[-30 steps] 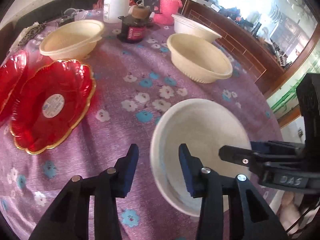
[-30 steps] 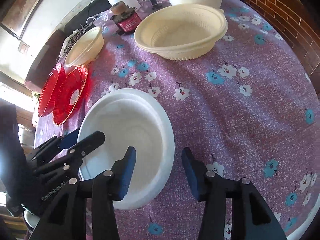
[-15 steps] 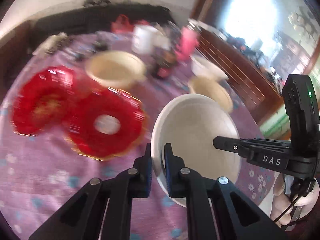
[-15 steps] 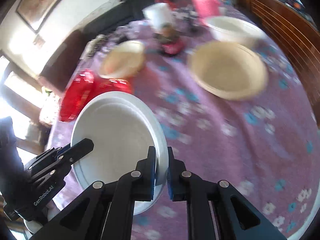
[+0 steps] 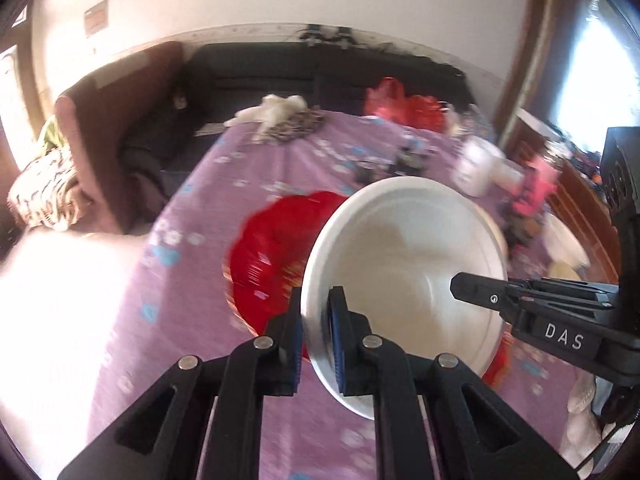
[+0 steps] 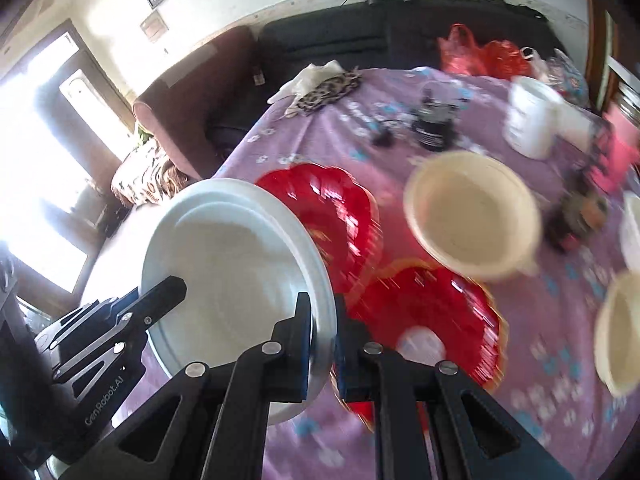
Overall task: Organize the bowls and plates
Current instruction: 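Lower the white bowl onto the large red plate and open both grippers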
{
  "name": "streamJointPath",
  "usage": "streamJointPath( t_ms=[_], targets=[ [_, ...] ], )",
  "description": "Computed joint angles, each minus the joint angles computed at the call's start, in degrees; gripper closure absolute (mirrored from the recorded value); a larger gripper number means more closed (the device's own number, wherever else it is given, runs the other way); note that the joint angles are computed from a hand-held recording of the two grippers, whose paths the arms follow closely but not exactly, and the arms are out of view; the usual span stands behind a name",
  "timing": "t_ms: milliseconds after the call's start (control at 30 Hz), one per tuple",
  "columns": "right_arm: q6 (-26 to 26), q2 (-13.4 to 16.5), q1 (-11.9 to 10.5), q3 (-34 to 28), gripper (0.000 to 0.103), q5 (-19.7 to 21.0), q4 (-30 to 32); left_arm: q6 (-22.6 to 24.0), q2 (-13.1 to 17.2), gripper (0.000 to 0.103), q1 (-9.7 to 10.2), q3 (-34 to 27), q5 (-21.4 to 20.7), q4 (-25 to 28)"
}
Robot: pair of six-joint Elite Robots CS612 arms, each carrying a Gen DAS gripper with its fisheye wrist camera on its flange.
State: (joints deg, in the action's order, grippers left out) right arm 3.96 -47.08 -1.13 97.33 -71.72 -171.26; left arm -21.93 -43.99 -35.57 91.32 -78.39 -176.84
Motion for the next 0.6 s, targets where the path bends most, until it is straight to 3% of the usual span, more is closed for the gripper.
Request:
streamJointPath(
  t_ms=[267,500,600],
  targets=[
    [0.6,7.3,2.0,-11.7,0.092,-2.8,10.5,-0.4,5.7,0.089,2.84,-7.6,-1.1,7.5],
    [-0.4,9.8,2.0,-15.3,0.091,-4.8,15.0,0.0,8.4,0.087,2.98,-11.3,-1.5,12.0],
    [-1.3,10.2,2.4,-15.9,0.091,-6.0,15.0,0.1,8.9,0.079,2.88,-11.9,-0.9,12.7]
  ],
)
